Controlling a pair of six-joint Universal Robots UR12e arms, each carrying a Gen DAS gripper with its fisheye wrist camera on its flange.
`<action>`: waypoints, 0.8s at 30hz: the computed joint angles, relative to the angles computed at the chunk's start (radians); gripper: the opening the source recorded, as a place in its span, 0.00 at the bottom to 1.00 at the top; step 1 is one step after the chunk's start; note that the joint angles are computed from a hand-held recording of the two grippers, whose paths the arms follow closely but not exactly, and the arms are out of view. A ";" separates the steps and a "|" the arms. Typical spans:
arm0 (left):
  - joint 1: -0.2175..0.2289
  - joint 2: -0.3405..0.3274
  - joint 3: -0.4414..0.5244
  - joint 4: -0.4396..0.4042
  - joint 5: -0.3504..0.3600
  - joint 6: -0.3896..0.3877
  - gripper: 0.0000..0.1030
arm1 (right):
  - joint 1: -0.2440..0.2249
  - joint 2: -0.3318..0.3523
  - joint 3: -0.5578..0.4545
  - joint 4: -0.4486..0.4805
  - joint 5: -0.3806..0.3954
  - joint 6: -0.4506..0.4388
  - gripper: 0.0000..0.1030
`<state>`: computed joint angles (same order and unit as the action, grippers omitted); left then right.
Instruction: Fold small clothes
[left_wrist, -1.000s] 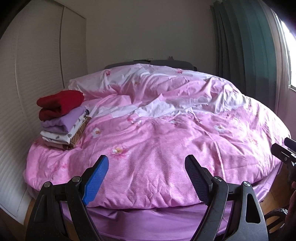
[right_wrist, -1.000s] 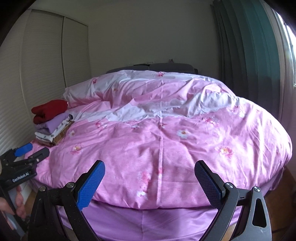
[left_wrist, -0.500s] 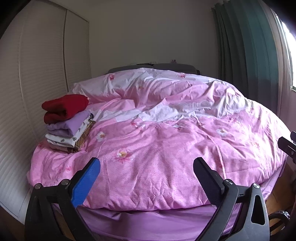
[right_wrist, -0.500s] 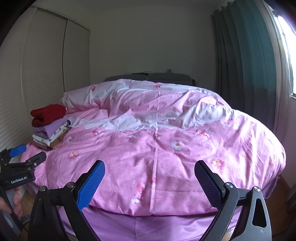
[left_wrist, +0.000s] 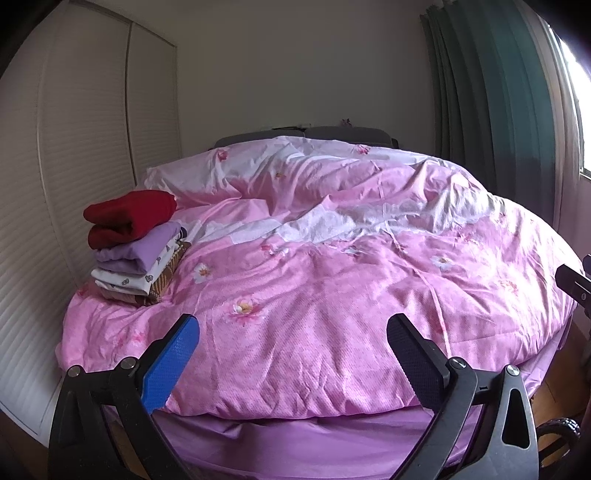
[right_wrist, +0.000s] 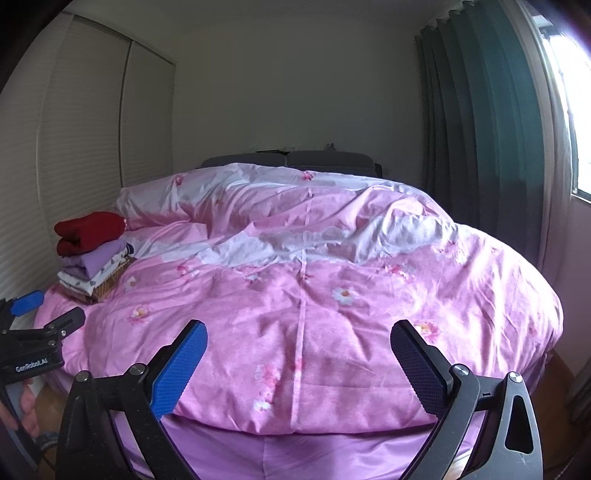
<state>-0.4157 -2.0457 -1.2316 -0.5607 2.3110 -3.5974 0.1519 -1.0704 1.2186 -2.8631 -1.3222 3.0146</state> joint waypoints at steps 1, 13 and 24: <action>0.000 -0.001 0.001 0.000 0.001 -0.001 1.00 | 0.000 0.000 -0.001 0.001 -0.002 0.000 0.98; 0.001 0.002 -0.007 0.005 -0.002 0.006 1.00 | 0.007 0.003 -0.002 -0.008 -0.048 -0.010 0.99; 0.002 0.002 -0.008 0.004 0.000 0.008 1.00 | 0.007 0.004 -0.003 -0.014 -0.050 -0.010 0.99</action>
<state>-0.4139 -2.0435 -1.2393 -0.5571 2.3109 -3.5891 0.1588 -1.0664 1.2155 -2.8768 -1.3725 3.0043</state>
